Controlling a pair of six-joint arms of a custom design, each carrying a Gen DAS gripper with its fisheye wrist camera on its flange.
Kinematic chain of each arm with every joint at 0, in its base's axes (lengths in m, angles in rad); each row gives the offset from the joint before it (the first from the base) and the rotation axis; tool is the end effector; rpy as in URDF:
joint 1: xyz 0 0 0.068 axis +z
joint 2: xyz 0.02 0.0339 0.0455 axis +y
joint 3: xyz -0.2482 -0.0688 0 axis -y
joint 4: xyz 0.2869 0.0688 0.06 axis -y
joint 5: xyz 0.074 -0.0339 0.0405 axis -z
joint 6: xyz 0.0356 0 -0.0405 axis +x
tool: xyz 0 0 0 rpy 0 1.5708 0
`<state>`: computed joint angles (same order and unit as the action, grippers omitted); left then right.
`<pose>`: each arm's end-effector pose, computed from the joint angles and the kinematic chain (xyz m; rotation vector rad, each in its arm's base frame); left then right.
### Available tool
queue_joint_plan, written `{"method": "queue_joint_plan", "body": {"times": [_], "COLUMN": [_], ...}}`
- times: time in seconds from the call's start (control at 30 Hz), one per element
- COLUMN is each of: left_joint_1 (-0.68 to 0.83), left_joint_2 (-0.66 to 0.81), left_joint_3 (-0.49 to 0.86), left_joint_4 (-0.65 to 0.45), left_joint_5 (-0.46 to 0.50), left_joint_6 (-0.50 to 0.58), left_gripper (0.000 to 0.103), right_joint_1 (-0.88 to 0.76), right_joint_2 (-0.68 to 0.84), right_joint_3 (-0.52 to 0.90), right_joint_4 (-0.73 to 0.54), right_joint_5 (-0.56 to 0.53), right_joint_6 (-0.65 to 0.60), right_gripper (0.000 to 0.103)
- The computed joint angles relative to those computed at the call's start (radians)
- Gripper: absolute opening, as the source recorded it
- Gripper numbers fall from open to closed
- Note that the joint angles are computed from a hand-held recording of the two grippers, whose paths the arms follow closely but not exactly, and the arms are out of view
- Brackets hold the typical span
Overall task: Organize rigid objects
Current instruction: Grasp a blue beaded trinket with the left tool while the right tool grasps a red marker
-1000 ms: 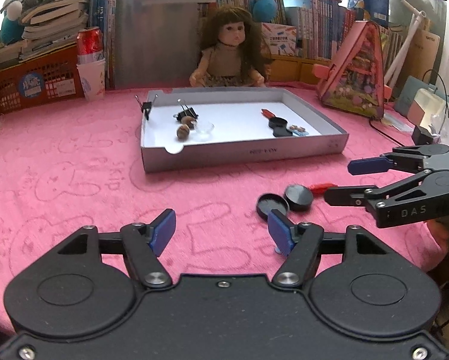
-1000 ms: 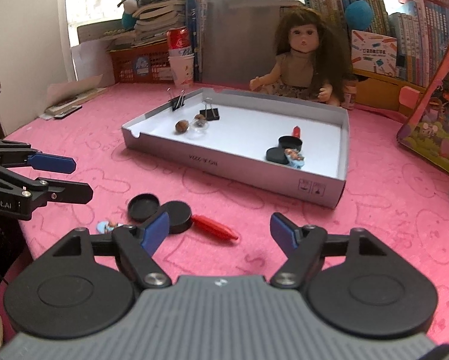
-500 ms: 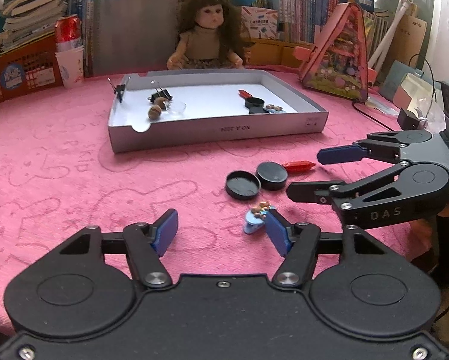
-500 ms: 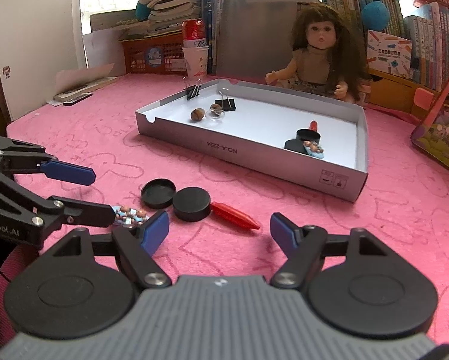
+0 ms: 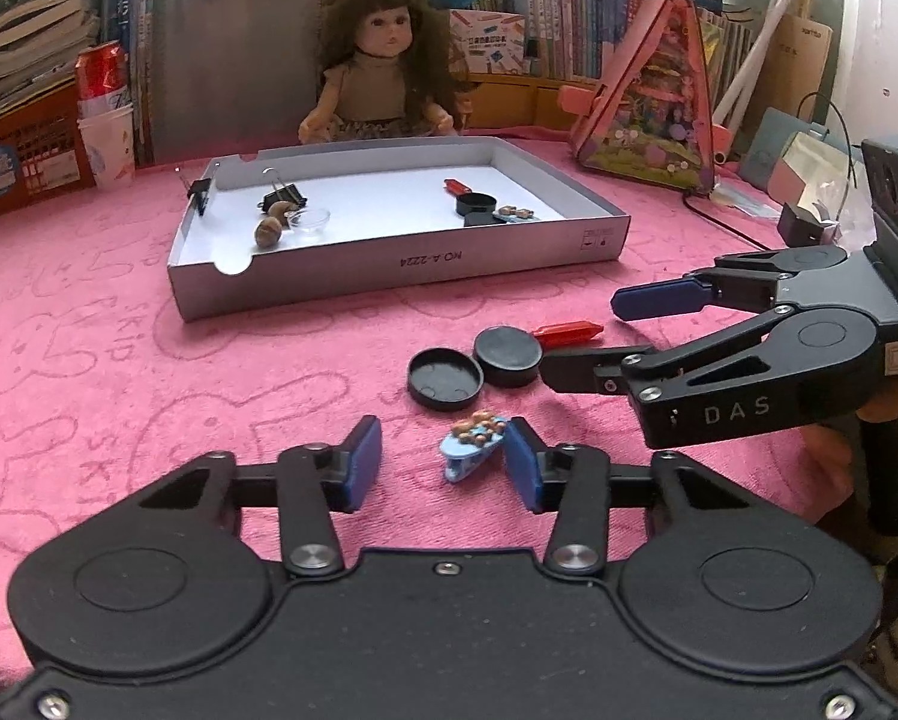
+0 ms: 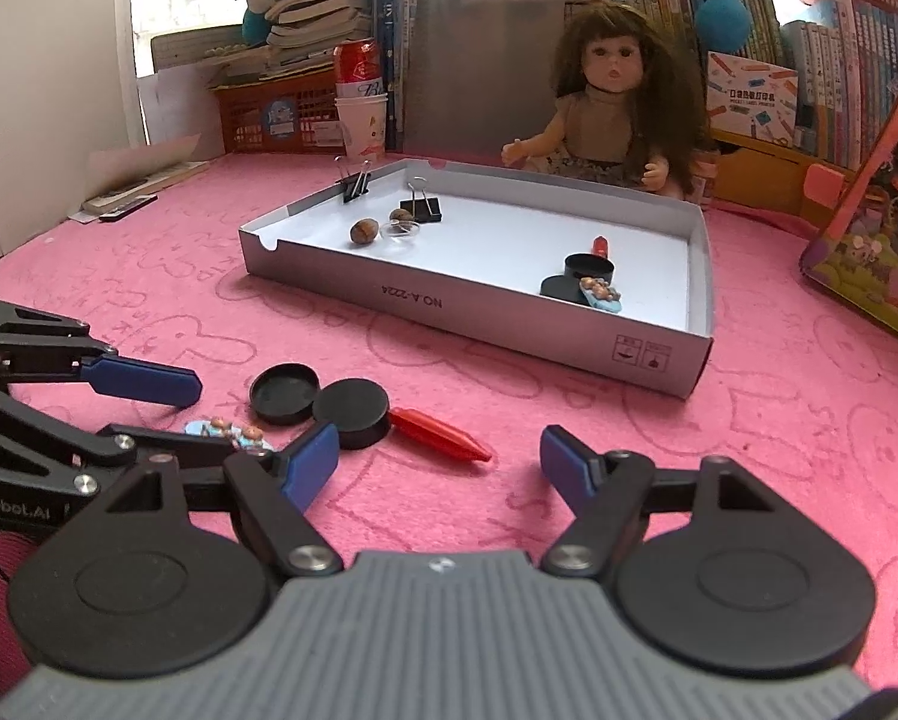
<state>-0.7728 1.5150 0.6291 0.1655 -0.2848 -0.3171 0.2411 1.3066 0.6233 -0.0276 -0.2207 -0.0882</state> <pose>0.2328 -0.2130 0.1057 0.3682 2.2388 -0.2539 0.2875 0.0787 0.1475 -0.4879 2.2300 0.3317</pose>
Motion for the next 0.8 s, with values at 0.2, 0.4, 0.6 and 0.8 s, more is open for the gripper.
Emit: {"method": "queue_joint_plan", "body": {"times": [0.2,0.4,0.6,0.8], "left_joint_1": [-0.006,0.000,0.010,0.029], "left_joint_2": [0.013,0.005,-0.010,-0.022], "left_joint_3": [0.006,0.005,-0.001,0.000], "left_joint_4": [0.009,0.000,-0.015,-0.030], "left_joint_5": [-0.015,-0.004,-0.018,-0.037], "left_joint_6": [0.018,0.002,-0.016,-0.032], "left_gripper": [0.023,0.019,0.019,0.019], "right_joint_1": [0.005,-0.003,-0.009,0.004], "right_joint_2": [0.003,0.016,0.030,0.043], "right_joint_3": [0.002,0.016,0.028,0.042], "right_joint_4": [0.005,-0.002,-0.006,-0.011], "right_joint_5": [0.025,0.020,-0.018,-0.026], "right_joint_6": [-0.011,-0.021,-0.036,-0.039], "right_gripper": [0.084,0.081,0.057,0.032]}}
